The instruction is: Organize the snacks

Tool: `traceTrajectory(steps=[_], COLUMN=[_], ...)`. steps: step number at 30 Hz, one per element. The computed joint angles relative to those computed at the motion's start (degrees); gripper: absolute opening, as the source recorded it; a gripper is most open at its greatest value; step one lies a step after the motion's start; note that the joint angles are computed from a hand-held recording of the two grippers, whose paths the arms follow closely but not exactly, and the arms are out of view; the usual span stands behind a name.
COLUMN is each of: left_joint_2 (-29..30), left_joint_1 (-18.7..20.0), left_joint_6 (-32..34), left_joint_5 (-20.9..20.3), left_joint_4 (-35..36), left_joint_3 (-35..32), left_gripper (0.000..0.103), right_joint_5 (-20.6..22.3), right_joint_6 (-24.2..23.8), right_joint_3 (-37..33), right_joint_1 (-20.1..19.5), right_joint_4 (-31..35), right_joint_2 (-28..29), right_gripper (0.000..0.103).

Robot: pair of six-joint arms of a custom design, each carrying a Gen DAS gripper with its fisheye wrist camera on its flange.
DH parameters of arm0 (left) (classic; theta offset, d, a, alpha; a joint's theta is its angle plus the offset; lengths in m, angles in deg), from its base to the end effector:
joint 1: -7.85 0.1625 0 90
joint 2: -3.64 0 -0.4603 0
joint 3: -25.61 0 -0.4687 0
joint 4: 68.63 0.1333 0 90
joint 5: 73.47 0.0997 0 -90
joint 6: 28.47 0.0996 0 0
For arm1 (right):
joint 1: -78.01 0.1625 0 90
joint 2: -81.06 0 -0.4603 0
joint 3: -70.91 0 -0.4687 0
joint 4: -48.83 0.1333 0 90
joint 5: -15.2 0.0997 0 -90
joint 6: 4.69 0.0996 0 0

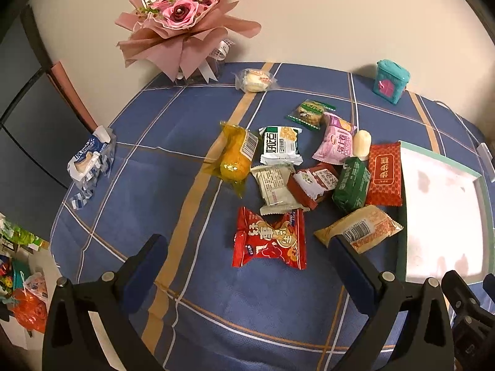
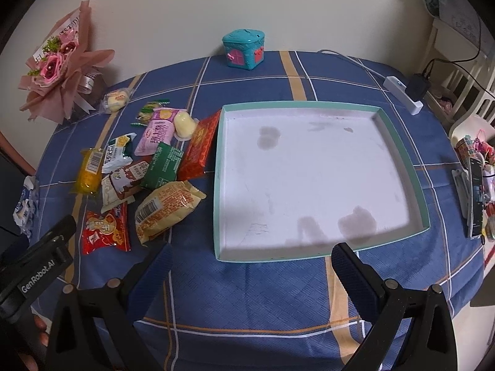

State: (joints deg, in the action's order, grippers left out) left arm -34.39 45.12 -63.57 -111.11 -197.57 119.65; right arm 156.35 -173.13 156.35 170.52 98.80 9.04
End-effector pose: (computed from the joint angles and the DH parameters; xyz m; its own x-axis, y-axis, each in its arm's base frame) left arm -0.4302 -0.5940 -0.0299 -0.5887 0.1799 -0.7881 0.5161 0.8340 -0.1951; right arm 0.0792 -0.5339 0.3910 -0.6368 0.4935 0.5924 0.0903 0.8108 -0.5784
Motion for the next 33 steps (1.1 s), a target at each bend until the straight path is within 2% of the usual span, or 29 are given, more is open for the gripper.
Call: traceTrajectory(steps=[33], left_joint_2=[-0.59], left_joint_1=[-0.19], left_joint_6=[-2.25], left_joint_5=[-0.11], left_joint_4=[3.62], left_joint_3=[0.04], left_gripper=[0.103], right_joint_5=[-0.66], right_joint_6=[1.0], right_joint_3=[0.09], right_joint_1=[0.1], right_joint_4=[1.03], right_joint_2=[0.38], right_gripper=[0.103])
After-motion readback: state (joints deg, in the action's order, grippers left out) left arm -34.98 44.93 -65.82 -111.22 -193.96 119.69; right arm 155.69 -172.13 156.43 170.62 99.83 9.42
